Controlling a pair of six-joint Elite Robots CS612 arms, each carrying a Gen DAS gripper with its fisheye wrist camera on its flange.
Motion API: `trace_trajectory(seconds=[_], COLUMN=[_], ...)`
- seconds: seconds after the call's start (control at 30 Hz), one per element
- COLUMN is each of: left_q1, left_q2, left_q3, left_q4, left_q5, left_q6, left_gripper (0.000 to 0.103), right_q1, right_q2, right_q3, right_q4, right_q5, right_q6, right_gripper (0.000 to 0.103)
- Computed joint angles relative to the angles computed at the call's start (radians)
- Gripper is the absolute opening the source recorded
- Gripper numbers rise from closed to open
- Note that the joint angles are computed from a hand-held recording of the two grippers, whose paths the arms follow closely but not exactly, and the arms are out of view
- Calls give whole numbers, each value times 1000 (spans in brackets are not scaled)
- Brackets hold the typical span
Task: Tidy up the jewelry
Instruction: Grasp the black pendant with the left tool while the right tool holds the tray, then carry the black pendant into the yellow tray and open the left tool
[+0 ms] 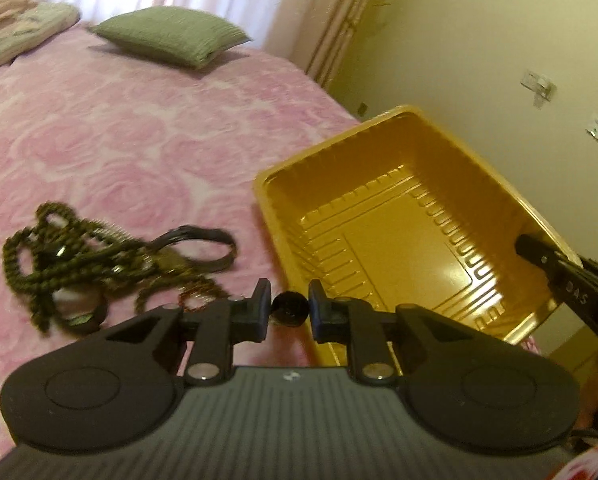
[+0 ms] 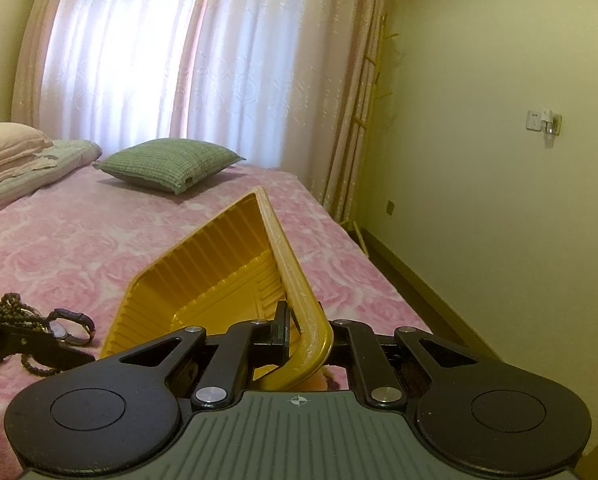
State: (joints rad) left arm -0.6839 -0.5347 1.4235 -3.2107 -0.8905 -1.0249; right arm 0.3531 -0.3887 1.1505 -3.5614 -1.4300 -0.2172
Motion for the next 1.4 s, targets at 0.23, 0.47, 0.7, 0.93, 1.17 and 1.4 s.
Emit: trace_trajectory(seconds=[0.23, 0.47, 0.7, 0.93, 1.17, 1.4], left_q1=[8, 20, -3, -27, -26, -6], left_q2=[22, 64, 33, -31, -91, -115], left_q3=[-38, -108, -42, 76, 169, 213], left_q4=[-57, -57, -41, 81, 326, 387], left_q5=[-22, -175, -79, 107, 199, 182], left_q6=[20, 75, 33, -100, -332, -422], left_gripper=[17, 26, 45, 45, 45, 43], right_q1=[-2, -2, -3, -2, -2, 4], right_q2=[-3, -1, -3, -2, -3, 0], right_q3=[-1, -3, 2, 4, 6, -2], right_q4=[4, 7, 8, 1, 2, 8], right_q5=[0, 1, 6, 7, 3, -16], right_q6=[9, 11, 11, 16, 12, 5], right_gripper=[9, 9, 9, 9, 9, 9])
